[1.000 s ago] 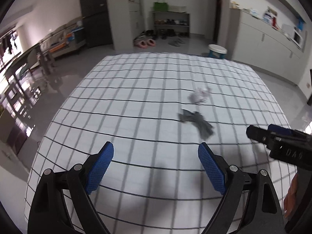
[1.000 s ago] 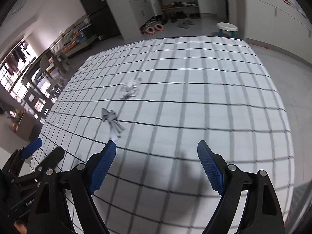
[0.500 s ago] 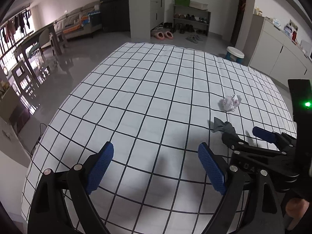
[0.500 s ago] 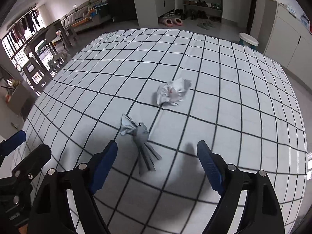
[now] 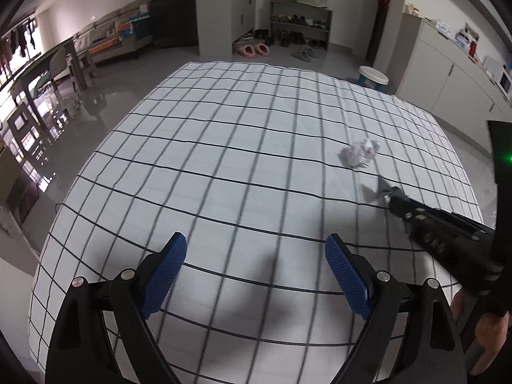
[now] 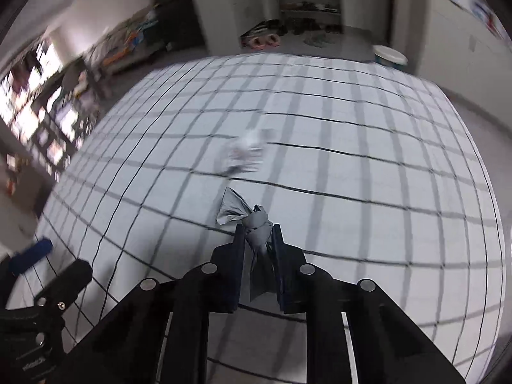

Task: Collect trash
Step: 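Grasp the crumpled white paper with the left tool while the right tool holds the cloth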

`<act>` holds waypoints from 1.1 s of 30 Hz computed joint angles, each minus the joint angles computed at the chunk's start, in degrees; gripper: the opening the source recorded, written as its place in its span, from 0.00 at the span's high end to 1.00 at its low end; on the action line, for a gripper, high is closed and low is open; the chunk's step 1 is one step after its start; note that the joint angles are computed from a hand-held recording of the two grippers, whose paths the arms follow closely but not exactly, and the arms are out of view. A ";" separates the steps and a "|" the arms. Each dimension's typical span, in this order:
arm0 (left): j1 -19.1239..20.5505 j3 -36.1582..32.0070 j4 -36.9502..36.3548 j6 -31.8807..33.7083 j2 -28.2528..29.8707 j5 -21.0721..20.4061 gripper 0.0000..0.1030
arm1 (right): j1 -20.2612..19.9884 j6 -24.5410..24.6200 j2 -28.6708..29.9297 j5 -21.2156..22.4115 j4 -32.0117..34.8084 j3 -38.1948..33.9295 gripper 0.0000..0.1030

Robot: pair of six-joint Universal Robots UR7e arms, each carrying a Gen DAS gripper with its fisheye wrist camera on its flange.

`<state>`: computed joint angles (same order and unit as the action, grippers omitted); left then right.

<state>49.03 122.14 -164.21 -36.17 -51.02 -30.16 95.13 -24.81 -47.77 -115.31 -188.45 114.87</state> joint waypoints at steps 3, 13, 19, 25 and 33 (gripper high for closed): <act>-0.44 -0.08 -1.34 1.43 0.83 -1.36 0.16 | -2.49 1.67 -1.73 0.33 -4.27 1.71 0.84; -2.61 -0.45 -4.54 4.58 3.96 -2.10 0.16 | -7.74 1.54 -4.44 7.03 -10.16 4.43 0.84; -2.38 -2.59 -4.23 6.78 6.51 -0.68 0.16 | -8.42 1.42 -5.44 9.02 -10.67 4.82 0.84; -0.59 -7.71 -6.18 11.66 9.91 -0.09 0.16 | -8.82 2.62 -5.36 7.91 -11.17 4.36 0.84; 2.85 -17.22 -11.92 24.37 16.04 -0.26 0.16 | -9.65 5.44 -6.27 8.39 -10.89 4.66 0.84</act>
<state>51.88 104.92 -176.14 -11.80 -34.98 -30.42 85.49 -19.37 -54.05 -106.92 -199.34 119.53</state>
